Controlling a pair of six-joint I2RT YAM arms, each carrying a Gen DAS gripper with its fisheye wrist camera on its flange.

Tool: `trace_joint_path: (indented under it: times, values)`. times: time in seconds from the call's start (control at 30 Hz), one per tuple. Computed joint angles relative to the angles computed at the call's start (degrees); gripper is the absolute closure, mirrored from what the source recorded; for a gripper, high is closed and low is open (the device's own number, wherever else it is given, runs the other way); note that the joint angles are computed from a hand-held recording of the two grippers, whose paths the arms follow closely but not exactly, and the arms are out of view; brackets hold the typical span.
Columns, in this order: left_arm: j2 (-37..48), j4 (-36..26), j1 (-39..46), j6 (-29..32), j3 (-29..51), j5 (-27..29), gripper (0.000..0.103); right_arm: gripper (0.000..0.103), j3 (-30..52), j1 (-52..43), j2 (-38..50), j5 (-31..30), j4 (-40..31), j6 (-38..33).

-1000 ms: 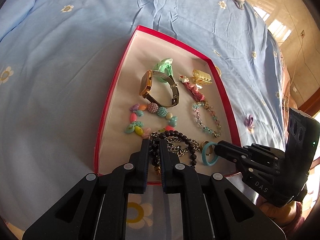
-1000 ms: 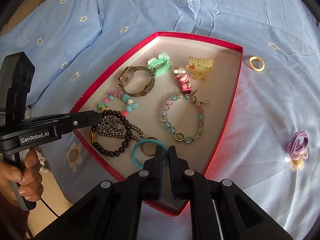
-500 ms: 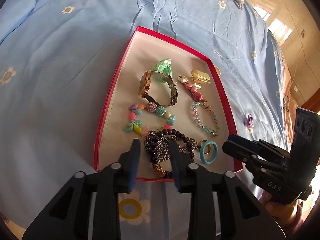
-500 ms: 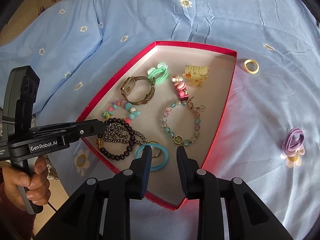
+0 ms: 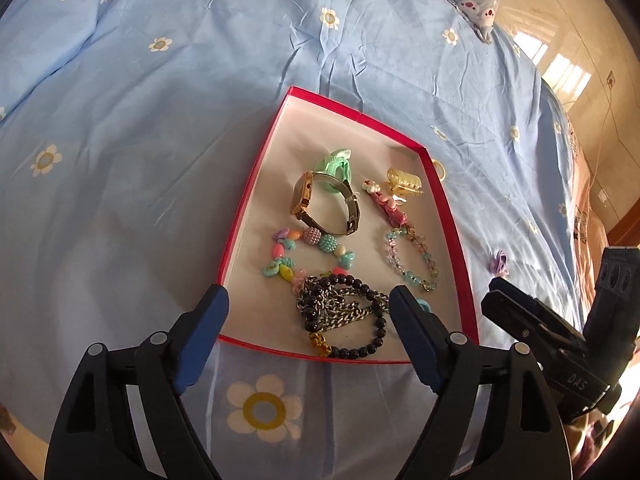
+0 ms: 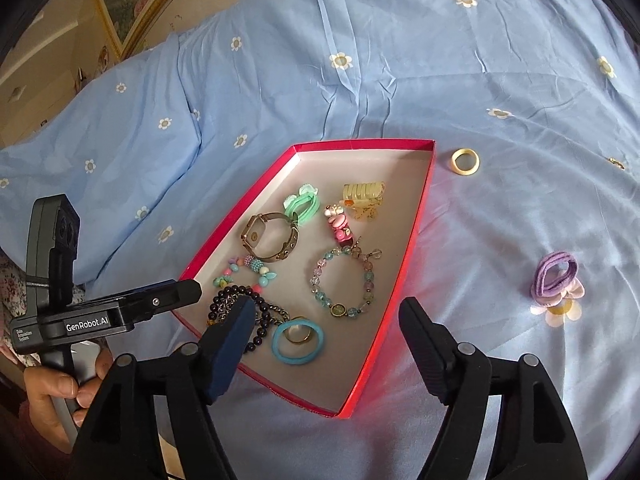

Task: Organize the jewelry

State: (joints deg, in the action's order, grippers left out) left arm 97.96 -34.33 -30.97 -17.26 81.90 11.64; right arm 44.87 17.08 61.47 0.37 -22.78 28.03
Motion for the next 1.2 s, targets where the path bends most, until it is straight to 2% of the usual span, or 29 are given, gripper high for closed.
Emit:
trace_joint_path:
  times: [0.27,0.57,0.73,0.9,1.0,1.1,1.2]
  values:
    - [-3.40,1.77,-1.79,-0.99,-3.82,-2.70,0.017,0.026,-3.07,0.74,-3.89,0.44,0.11,1.54]
    - [-8.12,3.01,-3.71,-1.04,-8.46,-6.73,0.017,0.025,-5.20,5.15,-7.65,5.36,-0.40,2.53]
    - [-10.86,3.55,-4.91,-0.81,-11.07,-10.39,0.011,0.024,-5.88,7.47,-8.54,7.37,-1.24,2.74]
    - [-12.82,2.61,-5.74,-0.12,-12.82,-11.97,0.011,0.022,-6.08,8.54,-9.95,8.15,-2.53,2.73]
    - [-15.19,1.79,-7.49,2.16,-13.01,-15.54,0.011,0.022,-4.30,8.73,-10.70,7.39,-4.91,1.94]
    - [-17.80,0.93,-9.31,4.50,-11.98,-19.86,0.009,0.015,-0.34,9.81,-11.33,8.44,-8.41,-0.81]
    - [-19.83,0.55,-10.34,6.27,-10.22,-23.05,0.000,0.010,5.96,12.01,-11.00,11.99,-13.23,-3.84]
